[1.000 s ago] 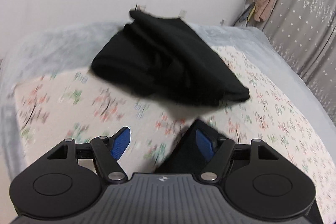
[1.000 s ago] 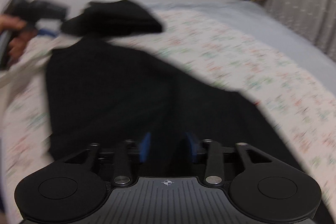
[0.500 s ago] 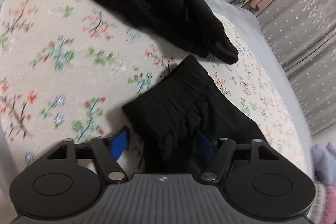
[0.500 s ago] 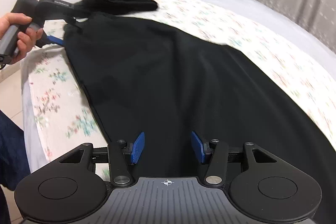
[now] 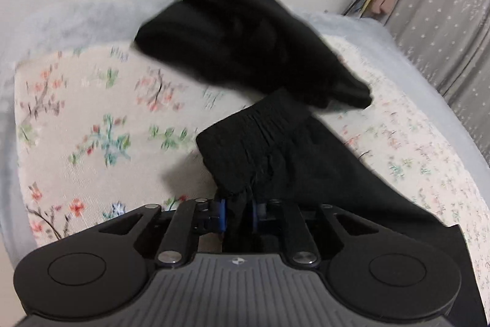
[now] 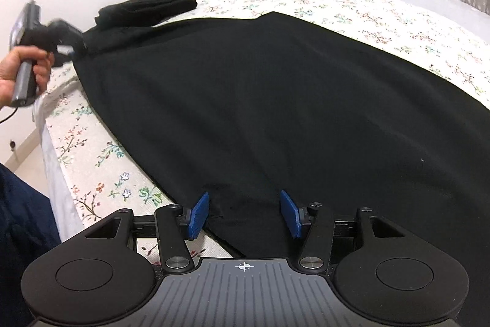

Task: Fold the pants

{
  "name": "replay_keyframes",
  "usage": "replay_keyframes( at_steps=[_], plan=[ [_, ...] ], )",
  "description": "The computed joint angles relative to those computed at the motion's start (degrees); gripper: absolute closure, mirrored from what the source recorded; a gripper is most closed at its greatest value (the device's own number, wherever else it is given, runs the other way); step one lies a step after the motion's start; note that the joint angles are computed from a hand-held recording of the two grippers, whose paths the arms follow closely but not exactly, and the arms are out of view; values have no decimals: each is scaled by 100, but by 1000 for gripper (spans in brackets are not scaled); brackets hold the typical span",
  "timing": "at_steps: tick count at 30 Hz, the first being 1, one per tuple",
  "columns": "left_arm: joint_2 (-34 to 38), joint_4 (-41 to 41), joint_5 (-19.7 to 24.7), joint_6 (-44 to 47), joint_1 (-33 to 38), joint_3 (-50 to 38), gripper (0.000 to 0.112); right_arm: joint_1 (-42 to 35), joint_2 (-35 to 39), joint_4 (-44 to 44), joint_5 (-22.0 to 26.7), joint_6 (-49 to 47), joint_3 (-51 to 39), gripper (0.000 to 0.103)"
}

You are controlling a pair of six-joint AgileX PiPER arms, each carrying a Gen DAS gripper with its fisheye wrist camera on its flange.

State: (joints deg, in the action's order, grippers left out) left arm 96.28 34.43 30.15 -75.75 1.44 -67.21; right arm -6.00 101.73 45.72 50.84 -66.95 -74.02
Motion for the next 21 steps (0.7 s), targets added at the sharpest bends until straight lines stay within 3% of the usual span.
replay_keyframes(
  at_steps=[4,6,8,13,16,21],
  plan=[
    [-160,-534,-218,181,236,113,71,-39,-9,-16,94,16,-21,52],
    [-215,-529,-11,-56,247,62,51,-115,34,105,151,-188,-22,52],
    [-320,22,410,-923,98,11,38,-289,59,121,321,-223,-118,51],
    [-662,1785,1380,-2573,-567,-64,38,-787,94,256,316,47,-445,51],
    [-573,1921,1331,-1843,-934,-345,35,-1019,302,76,288,386,-797,51],
    [282,778,893,360,-1537,-1226,31,-1265,669,-348,290,678,-1169,51]
  ],
)
